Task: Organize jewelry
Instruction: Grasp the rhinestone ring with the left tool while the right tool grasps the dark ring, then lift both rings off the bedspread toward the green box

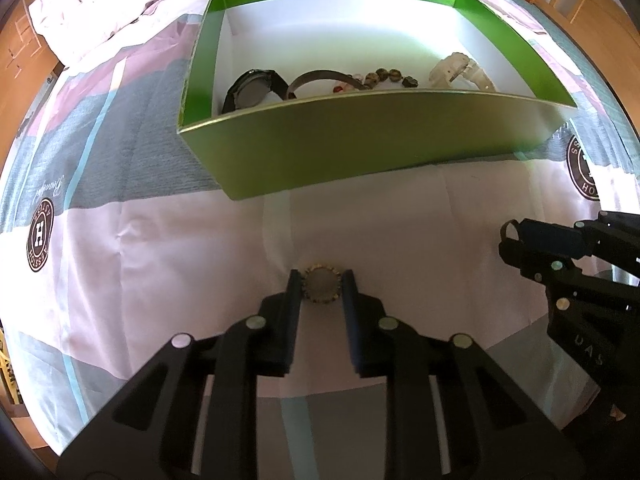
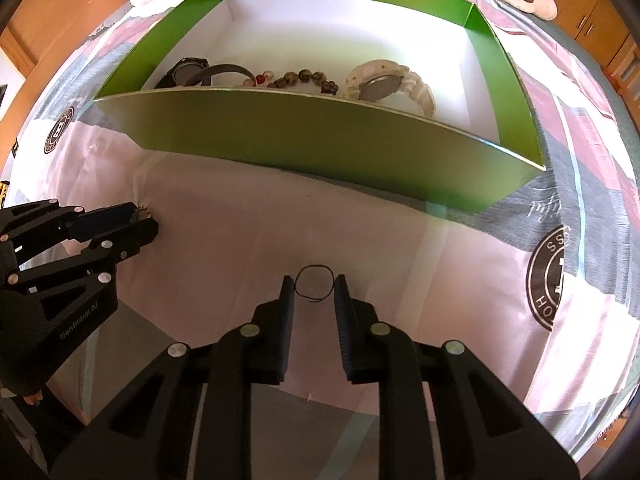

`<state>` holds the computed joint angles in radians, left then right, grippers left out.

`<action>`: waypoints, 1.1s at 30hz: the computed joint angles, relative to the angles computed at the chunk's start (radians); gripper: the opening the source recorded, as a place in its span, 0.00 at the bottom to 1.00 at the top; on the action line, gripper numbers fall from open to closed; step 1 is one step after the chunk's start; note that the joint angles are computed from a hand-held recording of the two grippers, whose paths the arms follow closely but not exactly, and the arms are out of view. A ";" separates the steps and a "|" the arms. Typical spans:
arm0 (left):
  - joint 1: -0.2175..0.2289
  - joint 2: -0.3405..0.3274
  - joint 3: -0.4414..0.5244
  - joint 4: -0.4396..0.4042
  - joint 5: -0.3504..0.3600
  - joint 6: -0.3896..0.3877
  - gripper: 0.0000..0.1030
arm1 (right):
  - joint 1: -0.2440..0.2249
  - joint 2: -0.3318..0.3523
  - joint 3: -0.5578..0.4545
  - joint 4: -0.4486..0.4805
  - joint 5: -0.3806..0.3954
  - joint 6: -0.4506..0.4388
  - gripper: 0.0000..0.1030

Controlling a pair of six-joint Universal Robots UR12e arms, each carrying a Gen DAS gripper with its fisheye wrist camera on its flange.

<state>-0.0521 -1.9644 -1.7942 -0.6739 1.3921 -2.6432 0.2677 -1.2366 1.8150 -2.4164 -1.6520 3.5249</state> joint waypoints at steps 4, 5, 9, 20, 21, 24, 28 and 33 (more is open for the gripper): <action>0.000 0.006 -0.004 0.000 -0.009 0.008 0.20 | 0.002 -0.002 0.000 0.002 -0.001 -0.001 0.19; 0.000 0.006 -0.004 0.000 -0.011 0.009 0.20 | 0.004 -0.004 0.000 0.004 -0.001 0.000 0.19; 0.001 0.006 -0.004 -0.001 -0.013 0.019 0.20 | 0.005 -0.001 -0.004 0.010 -0.003 -0.002 0.19; 0.004 0.009 -0.004 0.004 -0.022 0.014 0.20 | 0.003 -0.002 -0.004 -0.005 -0.007 0.014 0.19; 0.006 0.010 -0.004 0.006 -0.026 0.011 0.20 | 0.002 -0.005 -0.003 -0.010 -0.008 0.016 0.19; 0.008 0.013 -0.008 0.010 -0.027 0.008 0.20 | 0.003 -0.002 -0.001 -0.011 -0.012 0.023 0.19; 0.008 0.021 -0.015 0.010 -0.035 0.018 0.20 | 0.007 0.002 -0.003 -0.003 -0.011 0.020 0.19; 0.022 0.033 -0.029 0.031 -0.045 -0.011 0.20 | 0.007 0.001 -0.002 -0.011 -0.008 0.019 0.19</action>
